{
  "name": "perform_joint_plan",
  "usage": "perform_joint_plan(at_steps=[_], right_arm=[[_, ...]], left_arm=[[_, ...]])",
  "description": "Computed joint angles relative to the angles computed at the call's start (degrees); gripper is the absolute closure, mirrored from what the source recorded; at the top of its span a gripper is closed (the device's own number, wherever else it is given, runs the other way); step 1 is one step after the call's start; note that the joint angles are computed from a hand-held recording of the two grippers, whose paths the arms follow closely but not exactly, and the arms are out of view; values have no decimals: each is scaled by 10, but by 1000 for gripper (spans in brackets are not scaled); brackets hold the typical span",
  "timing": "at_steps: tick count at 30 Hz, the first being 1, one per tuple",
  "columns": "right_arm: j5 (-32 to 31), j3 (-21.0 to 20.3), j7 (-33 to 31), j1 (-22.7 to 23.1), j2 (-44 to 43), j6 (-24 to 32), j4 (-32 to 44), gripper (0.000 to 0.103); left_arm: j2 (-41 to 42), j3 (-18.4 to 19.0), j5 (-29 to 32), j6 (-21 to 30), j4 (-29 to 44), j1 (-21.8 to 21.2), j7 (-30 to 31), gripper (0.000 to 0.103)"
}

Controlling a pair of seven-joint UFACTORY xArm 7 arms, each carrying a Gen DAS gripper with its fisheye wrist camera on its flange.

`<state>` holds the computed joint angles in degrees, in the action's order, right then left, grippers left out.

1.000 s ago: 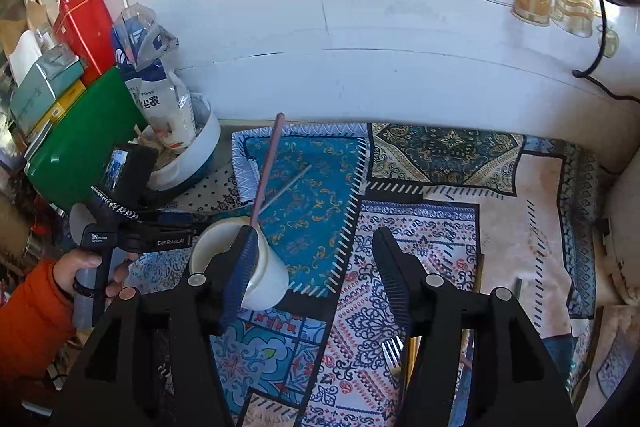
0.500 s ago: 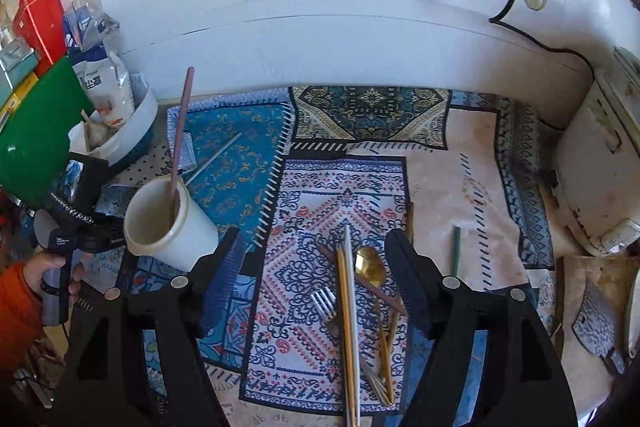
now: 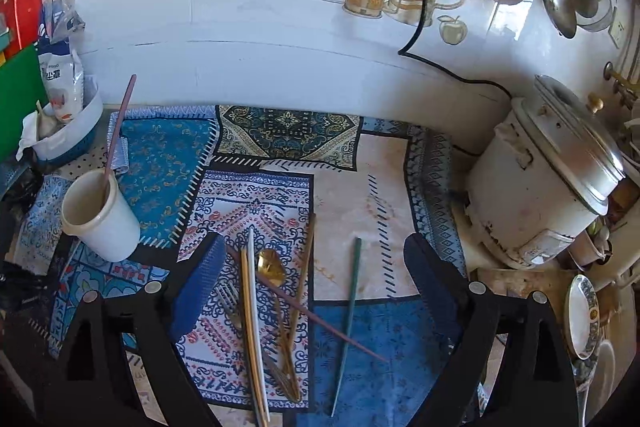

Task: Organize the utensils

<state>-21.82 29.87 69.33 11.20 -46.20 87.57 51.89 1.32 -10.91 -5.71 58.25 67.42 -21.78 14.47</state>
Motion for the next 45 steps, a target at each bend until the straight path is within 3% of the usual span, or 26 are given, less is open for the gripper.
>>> perform_joint_plan(at_steps=[7,10,13,18,22,25,27,29,30,33,38,43,45], right_arm=[[-10,19,-16,4,-14,60,3,8],[1,19,-13,13,-26,62,-4,8],[16,18,-12,24,-34,55,-13,8],[53,13,-6,44,-36,22,-33,8],[108,-16,16,69,-59,-30,-83,11],[154,-47,32,86,-89,-82,-136,20],[183,-68,38,92,-106,-115,-171,31],[208,-86,39,96,-119,-145,-200,45],[221,-98,37,98,-127,-165,-217,47],[245,-115,28,99,-131,-220,-246,54],[253,-140,-31,95,-68,-270,-241,69],[266,-169,-85,90,-34,-292,-241,86],[268,-172,-99,85,-26,-292,-239,88]], left_arm=[[-97,9,-23,72,-87,6,33,102],[-100,8,-21,61,-88,9,26,100],[-70,7,-22,43,-56,10,11,92],[27,-4,8,18,41,-1,-16,88],[93,-4,44,28,118,-16,-35,88],[131,-4,47,34,167,-23,-34,88],[180,-5,61,47,232,-41,-49,88],[197,-3,65,51,253,-48,-48,88],[200,-1,68,50,257,-51,-48,88],[183,-3,73,36,231,-61,-57,98],[199,0,44,59,262,-49,-54,99],[118,4,8,19,191,-16,-40,99],[88,3,-11,3,177,-8,-40,99]])
